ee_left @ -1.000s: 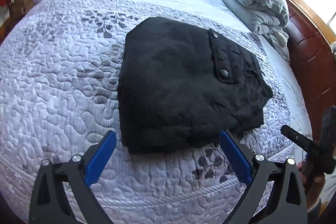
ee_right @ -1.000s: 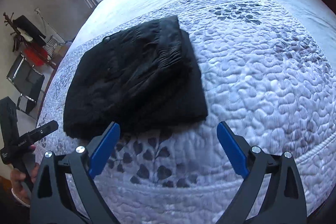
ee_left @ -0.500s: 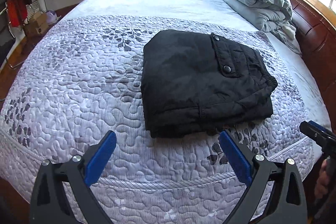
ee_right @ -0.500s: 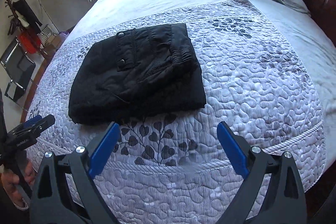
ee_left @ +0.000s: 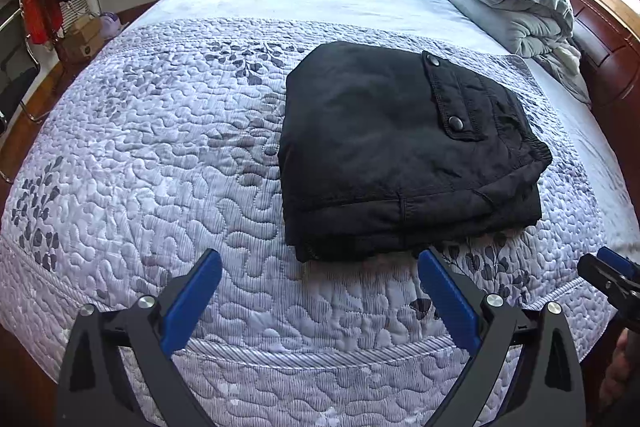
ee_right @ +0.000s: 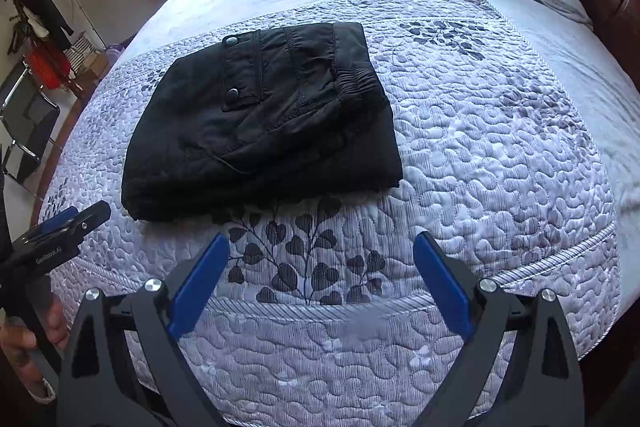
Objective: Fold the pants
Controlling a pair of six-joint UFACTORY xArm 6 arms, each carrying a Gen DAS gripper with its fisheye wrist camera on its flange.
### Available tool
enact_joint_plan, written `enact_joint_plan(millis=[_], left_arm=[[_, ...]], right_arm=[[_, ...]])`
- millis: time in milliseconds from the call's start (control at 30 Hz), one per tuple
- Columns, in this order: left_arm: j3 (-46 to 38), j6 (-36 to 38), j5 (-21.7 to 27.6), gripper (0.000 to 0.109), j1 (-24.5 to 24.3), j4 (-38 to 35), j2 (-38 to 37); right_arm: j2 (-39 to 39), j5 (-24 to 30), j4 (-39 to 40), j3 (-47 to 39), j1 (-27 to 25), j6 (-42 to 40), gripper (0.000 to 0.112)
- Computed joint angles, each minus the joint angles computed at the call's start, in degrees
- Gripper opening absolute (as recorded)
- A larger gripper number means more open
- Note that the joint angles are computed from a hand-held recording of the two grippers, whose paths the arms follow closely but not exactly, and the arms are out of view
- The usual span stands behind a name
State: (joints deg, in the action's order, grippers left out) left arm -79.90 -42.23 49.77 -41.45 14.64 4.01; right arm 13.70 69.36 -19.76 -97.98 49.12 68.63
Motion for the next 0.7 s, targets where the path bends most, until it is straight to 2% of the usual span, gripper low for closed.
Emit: enact_joint_plan(millis=[700], left_arm=[[-1.1,1.9,-1.4,0.099,-0.6,-0.1,0.3]], right_arm=[[1.9,0.2,0.0,-1.6,-0.4,-2.5,0.093]])
